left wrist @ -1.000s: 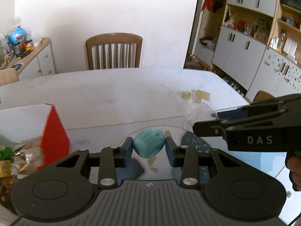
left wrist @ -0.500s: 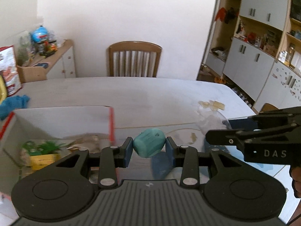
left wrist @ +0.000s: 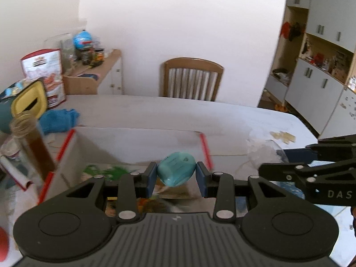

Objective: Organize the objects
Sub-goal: 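Carry the teal block into the box with the left tool while the right tool carries the bag there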

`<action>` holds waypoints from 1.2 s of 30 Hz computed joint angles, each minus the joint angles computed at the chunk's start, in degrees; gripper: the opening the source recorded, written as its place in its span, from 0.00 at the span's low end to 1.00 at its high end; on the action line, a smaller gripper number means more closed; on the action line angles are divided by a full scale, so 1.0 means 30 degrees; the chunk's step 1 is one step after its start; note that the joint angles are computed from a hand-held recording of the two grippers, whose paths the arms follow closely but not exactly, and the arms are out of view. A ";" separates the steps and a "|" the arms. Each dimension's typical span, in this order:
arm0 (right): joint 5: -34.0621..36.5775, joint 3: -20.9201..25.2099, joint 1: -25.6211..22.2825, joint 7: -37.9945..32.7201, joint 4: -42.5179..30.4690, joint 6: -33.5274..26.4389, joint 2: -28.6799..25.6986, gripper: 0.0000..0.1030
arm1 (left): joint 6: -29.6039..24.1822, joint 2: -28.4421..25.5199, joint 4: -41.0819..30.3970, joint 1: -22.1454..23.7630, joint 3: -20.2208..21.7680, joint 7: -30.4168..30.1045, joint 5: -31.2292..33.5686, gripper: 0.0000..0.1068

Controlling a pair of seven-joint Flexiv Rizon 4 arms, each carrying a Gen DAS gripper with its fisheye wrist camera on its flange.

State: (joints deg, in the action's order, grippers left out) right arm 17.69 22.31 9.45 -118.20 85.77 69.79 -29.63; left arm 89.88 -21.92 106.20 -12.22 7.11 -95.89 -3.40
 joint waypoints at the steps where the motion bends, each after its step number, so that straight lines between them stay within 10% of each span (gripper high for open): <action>1: -0.0104 -0.0052 0.0197 0.0077 0.0006 0.0064 -0.0029 0.33 | -0.0016 0.0038 0.0068 0.0111 0.0074 0.0009 -0.0008 0.34; 14: -0.2587 -0.0963 0.2441 0.2334 -0.0640 0.0335 -0.1218 0.33 | -0.0406 -0.0079 0.0277 0.3390 -0.1291 0.2730 -0.0944 0.35; 36: -0.7916 -0.3158 0.5337 0.5954 -0.6342 -0.1540 -0.6433 0.33 | -0.4033 -0.4700 -0.5090 0.3997 -0.1029 0.4738 -0.1906 0.35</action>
